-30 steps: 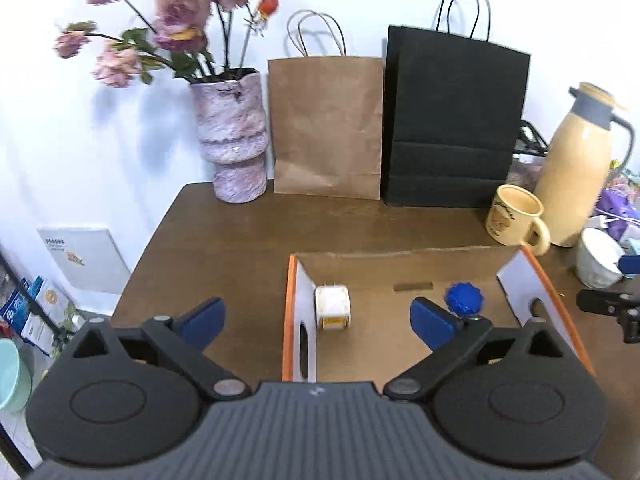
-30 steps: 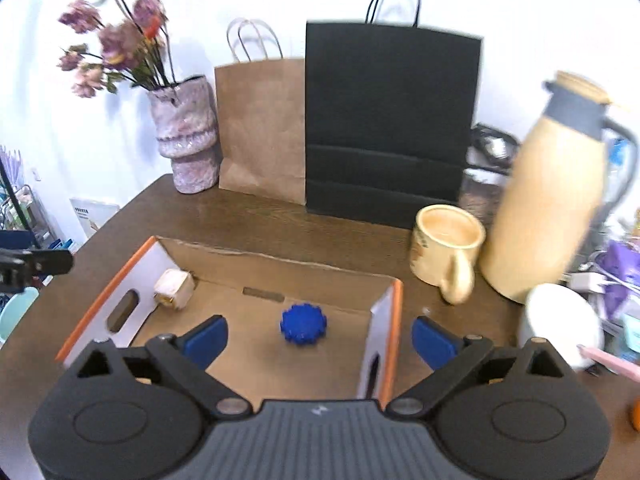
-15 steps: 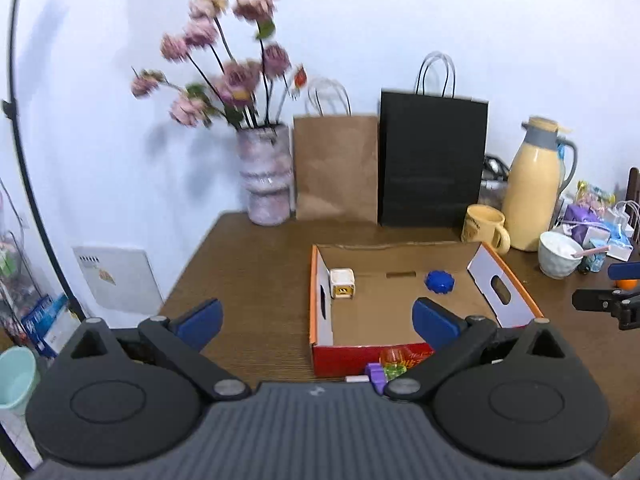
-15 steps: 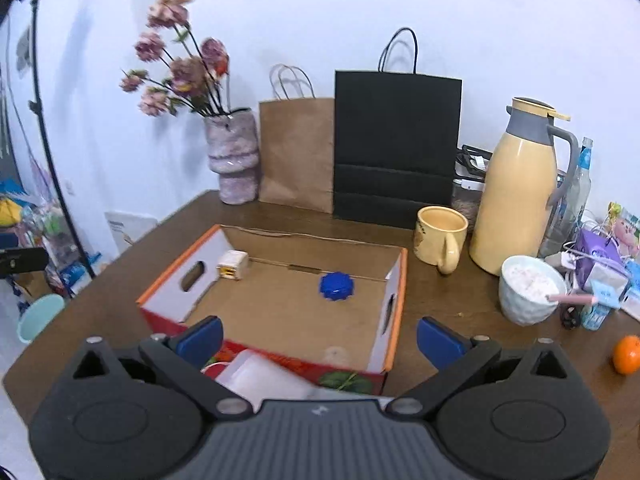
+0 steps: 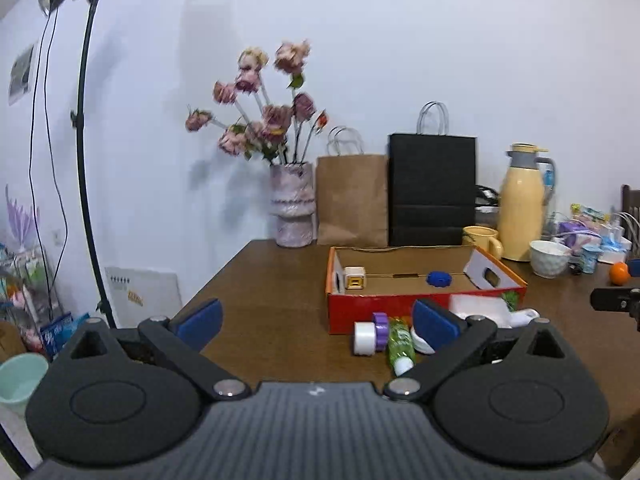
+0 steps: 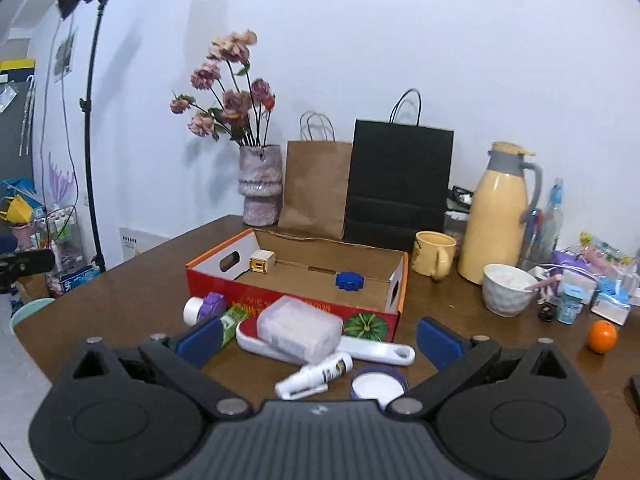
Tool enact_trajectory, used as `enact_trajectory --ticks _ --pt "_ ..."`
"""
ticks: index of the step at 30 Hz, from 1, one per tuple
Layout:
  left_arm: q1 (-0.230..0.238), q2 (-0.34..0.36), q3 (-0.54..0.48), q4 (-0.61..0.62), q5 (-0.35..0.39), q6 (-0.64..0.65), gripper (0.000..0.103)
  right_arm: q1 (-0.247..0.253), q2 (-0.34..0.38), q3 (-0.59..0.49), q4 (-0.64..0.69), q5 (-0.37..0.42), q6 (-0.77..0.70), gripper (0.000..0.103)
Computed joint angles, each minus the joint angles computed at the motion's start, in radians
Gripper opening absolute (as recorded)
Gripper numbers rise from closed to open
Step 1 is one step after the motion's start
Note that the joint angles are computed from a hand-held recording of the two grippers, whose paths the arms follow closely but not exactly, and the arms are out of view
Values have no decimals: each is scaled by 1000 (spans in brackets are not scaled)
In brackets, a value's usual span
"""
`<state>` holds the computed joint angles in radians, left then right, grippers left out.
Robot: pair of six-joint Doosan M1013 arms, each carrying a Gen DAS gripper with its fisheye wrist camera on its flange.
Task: Organize rigid objects
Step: 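Withdraw both tools from the box back toward the remaining items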
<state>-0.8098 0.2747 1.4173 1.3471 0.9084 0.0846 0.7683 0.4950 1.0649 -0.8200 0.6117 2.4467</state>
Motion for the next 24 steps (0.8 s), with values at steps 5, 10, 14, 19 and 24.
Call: enact_trajectory --ticks 5,10,14,19,24 --pt "-59 -26 92 146 53 -102 103 35 -64 142 -154 -35 261 103" --pt "-125 -41 186 237 127 -255 103 85 -117 273 -420 -19 551 103" --pt "-166 -40 262 409 200 -353 103 129 -148 359 -634 29 767 103" --pt "-188 -55 289 413 211 -383 103 177 -169 429 -796 64 899 103" --pt "-200 -75 289 252 188 -388 103 205 -178 458 -832 98 926 103"
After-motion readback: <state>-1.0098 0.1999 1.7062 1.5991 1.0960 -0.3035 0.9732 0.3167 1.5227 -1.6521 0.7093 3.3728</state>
